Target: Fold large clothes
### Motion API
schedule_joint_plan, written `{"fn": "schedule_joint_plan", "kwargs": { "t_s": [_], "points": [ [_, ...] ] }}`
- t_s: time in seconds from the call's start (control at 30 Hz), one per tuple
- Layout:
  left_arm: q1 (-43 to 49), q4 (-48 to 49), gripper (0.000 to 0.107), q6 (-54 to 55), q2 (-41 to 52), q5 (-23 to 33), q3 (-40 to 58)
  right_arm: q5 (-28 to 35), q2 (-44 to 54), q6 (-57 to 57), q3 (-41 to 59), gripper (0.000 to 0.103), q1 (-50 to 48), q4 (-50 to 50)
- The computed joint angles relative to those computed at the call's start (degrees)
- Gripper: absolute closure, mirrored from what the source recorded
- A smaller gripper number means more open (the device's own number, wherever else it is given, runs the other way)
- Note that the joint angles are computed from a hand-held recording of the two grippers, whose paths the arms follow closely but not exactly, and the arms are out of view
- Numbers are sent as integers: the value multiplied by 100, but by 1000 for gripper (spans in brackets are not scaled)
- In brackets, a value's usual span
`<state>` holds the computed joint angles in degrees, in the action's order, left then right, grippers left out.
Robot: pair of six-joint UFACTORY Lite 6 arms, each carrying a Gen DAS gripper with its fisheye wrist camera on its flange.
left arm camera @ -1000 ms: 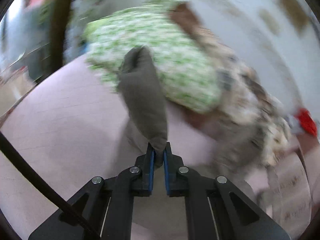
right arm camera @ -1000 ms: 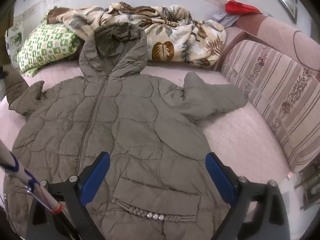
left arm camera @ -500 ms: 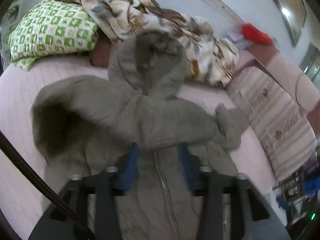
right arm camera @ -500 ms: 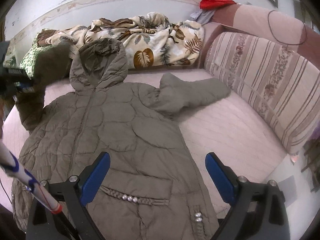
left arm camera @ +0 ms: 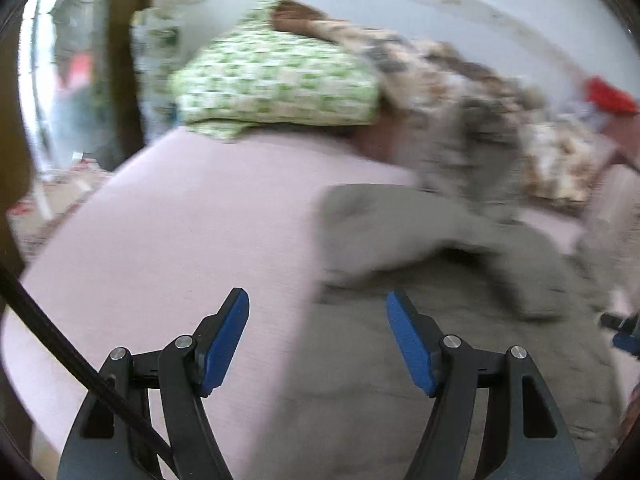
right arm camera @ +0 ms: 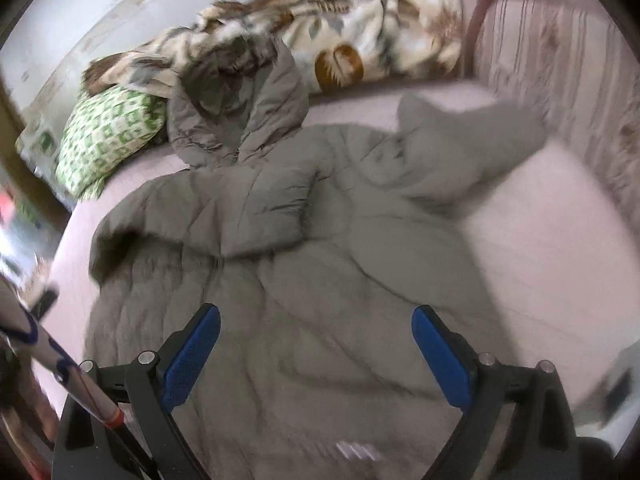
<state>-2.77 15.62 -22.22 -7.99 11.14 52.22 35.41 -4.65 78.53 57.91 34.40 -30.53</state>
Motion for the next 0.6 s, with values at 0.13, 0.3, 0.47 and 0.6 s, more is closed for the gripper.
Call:
{"fn": "schedule_joint_plan", "kwargs": {
  "t_s": [0.13, 0.3, 0.47, 0.6],
  "points": [
    [554, -417, 37, 466, 441, -79, 363, -332, 1832, -311, 1509, 4, -676, 459],
    [845, -2158, 37, 2139, 709, 169, 716, -278, 3334, -892, 2939, 6, -1099, 1715],
    [844, -1981, 37, 1892, 817, 241, 762, 72, 3791, -2486, 3821, 78, -1217, 3043],
    [822, -2040, 37, 1935, 852, 314, 726, 1557, 4079, -1804, 5004, 83, -1152, 1601]
  ]
}}
